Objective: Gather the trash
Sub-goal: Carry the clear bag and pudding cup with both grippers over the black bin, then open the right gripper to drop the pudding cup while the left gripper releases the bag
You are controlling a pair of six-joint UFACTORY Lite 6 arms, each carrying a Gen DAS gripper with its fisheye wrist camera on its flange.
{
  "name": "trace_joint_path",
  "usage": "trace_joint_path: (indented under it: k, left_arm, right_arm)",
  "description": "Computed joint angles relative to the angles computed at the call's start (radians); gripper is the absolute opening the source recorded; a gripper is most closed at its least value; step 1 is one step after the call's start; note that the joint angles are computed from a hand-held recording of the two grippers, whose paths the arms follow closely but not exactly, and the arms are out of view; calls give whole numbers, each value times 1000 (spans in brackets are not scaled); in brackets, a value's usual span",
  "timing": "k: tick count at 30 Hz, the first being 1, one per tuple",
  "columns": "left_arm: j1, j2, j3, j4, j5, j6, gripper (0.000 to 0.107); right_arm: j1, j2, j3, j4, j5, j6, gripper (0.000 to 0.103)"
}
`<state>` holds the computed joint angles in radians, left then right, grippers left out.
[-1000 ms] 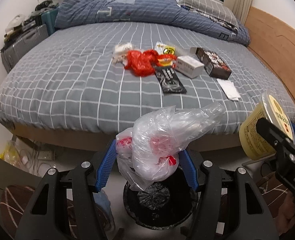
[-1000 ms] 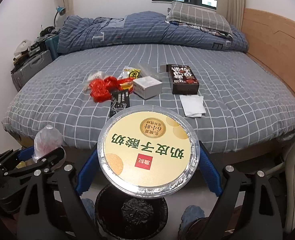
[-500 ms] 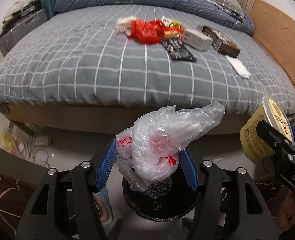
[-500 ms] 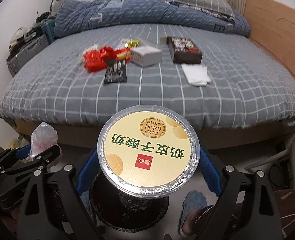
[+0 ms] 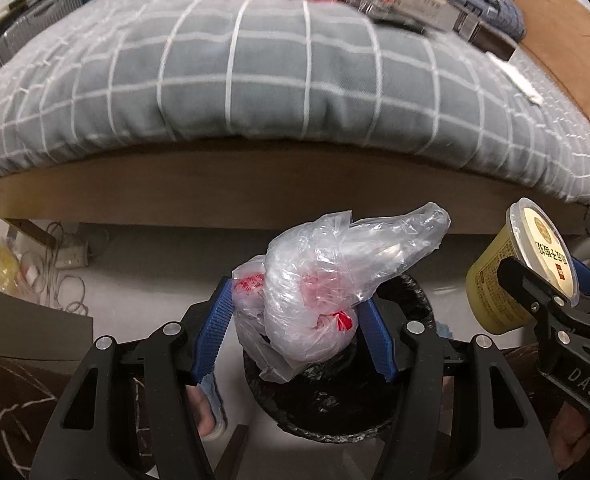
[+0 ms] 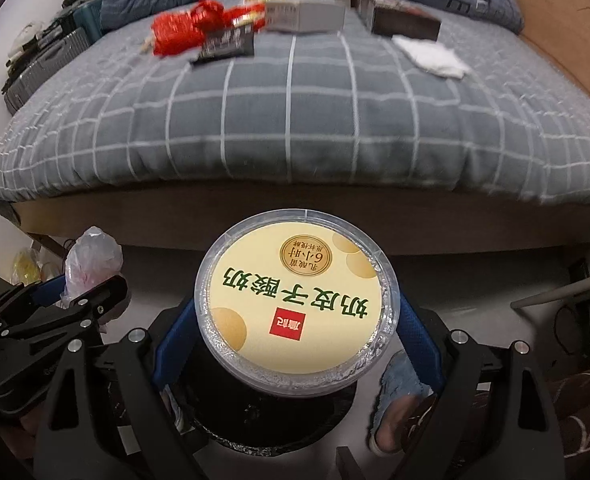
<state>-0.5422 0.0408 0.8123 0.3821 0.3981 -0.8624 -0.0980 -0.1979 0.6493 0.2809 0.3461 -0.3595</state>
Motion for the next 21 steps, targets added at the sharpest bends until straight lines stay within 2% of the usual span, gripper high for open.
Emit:
trace_joint_path:
  k: [11, 16, 21]
  left_arm:
    - [71, 134, -13, -85, -82, 109, 60]
    - [124, 176, -33, -110, -121, 154, 60]
    - [144, 191, -50, -89, -135, 147, 60]
  right_arm:
    - [54, 242, -2, 79, -114, -77, 85]
    - [93, 336, 20, 98, -134, -89, 85]
    - [114, 398, 38, 192, -145, -177, 85]
